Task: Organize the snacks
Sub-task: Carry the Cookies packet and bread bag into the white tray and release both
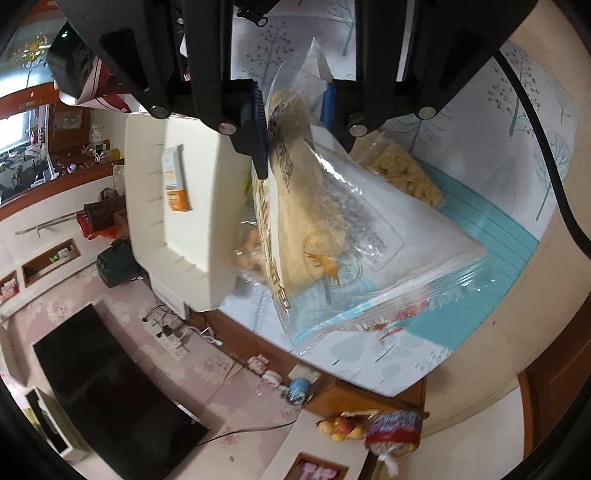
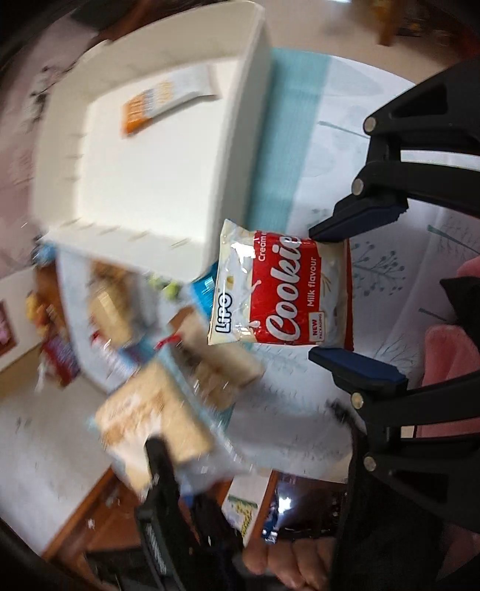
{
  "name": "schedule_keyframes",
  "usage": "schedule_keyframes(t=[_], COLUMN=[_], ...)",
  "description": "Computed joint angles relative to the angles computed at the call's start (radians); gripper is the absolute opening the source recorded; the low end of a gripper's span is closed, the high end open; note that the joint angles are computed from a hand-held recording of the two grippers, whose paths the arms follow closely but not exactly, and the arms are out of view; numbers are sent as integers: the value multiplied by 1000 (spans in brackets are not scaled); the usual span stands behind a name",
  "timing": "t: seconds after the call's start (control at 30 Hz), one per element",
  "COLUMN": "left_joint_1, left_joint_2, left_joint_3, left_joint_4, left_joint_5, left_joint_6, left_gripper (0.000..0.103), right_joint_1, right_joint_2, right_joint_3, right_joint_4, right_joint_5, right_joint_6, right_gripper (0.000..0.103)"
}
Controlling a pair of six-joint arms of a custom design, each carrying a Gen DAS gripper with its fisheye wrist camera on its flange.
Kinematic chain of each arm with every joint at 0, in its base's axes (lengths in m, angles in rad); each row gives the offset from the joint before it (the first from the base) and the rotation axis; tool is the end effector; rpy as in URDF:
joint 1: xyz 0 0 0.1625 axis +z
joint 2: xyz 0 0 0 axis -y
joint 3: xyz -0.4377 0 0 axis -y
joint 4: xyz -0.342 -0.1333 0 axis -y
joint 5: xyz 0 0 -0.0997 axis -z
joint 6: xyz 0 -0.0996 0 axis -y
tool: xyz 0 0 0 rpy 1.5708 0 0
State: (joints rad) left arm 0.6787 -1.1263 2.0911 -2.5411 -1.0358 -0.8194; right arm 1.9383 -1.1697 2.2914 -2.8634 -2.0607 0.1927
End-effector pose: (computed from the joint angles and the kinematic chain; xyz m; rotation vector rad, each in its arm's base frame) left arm -0.2605 -0.4466 0.1914 0.0974 2.7365 -0.5716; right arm 0.2361 -0.3726 0.1877 0.1773 -2.6833 0.4071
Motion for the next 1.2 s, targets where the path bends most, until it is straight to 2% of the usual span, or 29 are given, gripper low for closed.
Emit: schedule_keyframes(t=[0.07, 0.1, 0.33, 0.5, 0.73, 1.0, 1.2], left_joint_1=[-25, -34, -111, -148, -170, -198, -213], left_joint_2=[2, 3, 50, 120, 242, 383, 434], left_joint_3=[1, 1, -39, -96, -208, -366, -430], left_joint_4=[-20, -25, -51, -55, -24, 98, 173], left_joint_5=[8, 11, 45, 53, 35, 32, 34], left_joint_6=[10, 13, 54, 95, 132, 147, 124], left_gripper=[22, 22, 22, 22, 22, 23, 23], right_joint_1=[1, -14, -25, -43, -104, -185, -226], right_joint_2=[-14, -54, -131, -162, -194, -243, -278], right_joint_3=[0, 36, 75, 88, 118, 130, 131], right_joint_4=[-37, -72, -196, -266, -397, -421, -385], right_joint_5=[5, 10, 12, 6, 0, 26, 57], right_joint_6=[-51, -97, -230, -297, -412, -452, -469], right_gripper=[58, 58, 58, 58, 58, 58, 60])
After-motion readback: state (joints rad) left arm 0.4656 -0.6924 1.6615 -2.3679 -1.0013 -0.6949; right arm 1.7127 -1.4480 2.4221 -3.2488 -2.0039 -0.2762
